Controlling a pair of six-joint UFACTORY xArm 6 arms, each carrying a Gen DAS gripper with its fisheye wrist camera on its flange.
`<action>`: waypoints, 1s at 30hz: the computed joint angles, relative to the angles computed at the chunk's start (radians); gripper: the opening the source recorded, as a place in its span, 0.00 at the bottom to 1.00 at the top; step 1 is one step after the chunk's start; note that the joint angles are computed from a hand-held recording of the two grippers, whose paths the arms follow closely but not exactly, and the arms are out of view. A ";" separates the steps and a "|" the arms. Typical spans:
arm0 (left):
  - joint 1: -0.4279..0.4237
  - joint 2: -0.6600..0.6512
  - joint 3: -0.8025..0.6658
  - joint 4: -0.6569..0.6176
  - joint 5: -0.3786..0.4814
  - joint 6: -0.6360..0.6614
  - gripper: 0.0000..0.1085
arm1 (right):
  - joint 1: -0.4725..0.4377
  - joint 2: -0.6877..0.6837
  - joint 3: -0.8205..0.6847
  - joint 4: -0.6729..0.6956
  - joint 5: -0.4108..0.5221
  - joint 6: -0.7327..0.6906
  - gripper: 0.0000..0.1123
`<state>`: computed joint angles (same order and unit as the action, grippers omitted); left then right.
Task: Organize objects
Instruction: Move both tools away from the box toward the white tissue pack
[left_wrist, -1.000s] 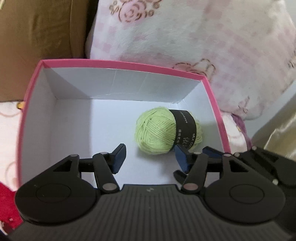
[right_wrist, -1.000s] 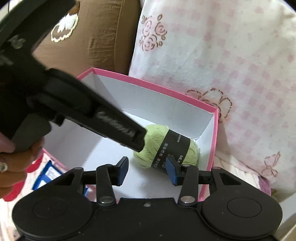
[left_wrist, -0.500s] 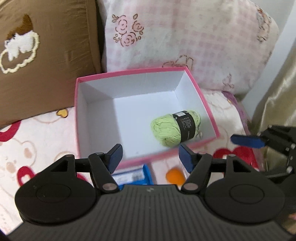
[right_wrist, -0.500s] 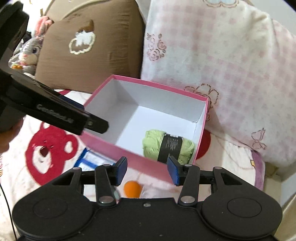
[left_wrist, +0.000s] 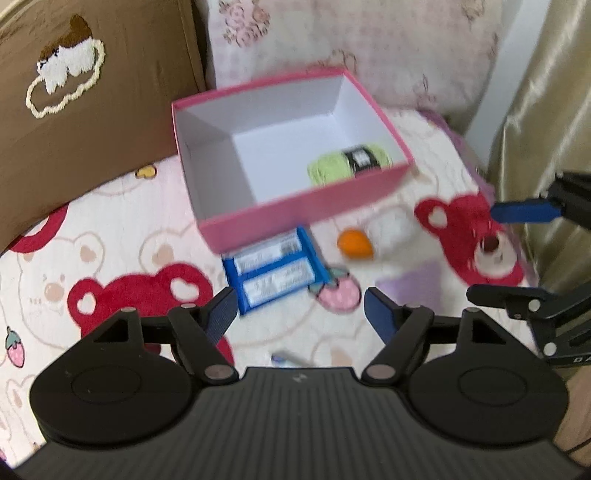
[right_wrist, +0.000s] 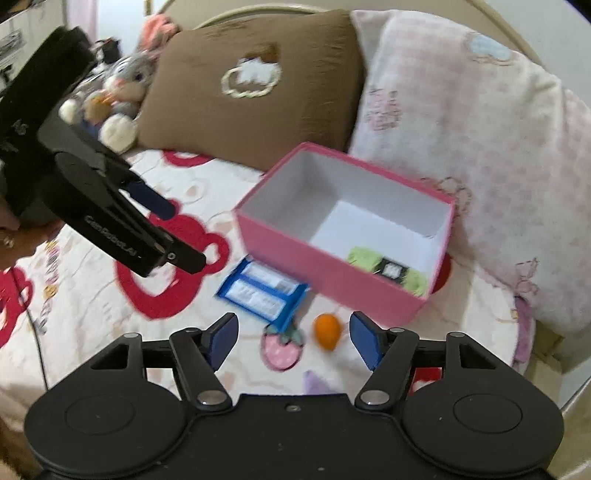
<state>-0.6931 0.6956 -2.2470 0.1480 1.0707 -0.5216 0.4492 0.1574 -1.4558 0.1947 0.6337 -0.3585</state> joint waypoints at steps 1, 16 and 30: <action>-0.002 -0.024 0.040 -0.010 -0.009 0.006 0.69 | 0.008 -0.011 0.012 0.002 0.010 -0.005 0.63; -0.032 -0.240 0.414 -0.085 -0.091 0.033 0.72 | 0.105 -0.056 0.092 0.045 0.141 -0.100 0.68; -0.003 -0.281 0.582 -0.129 -0.147 0.000 0.78 | 0.183 0.040 0.123 0.259 0.051 -0.342 0.73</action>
<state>-0.6964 0.4141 -1.6651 0.0186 0.9242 -0.5212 0.6322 0.1969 -1.3333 0.4532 0.6842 -0.7002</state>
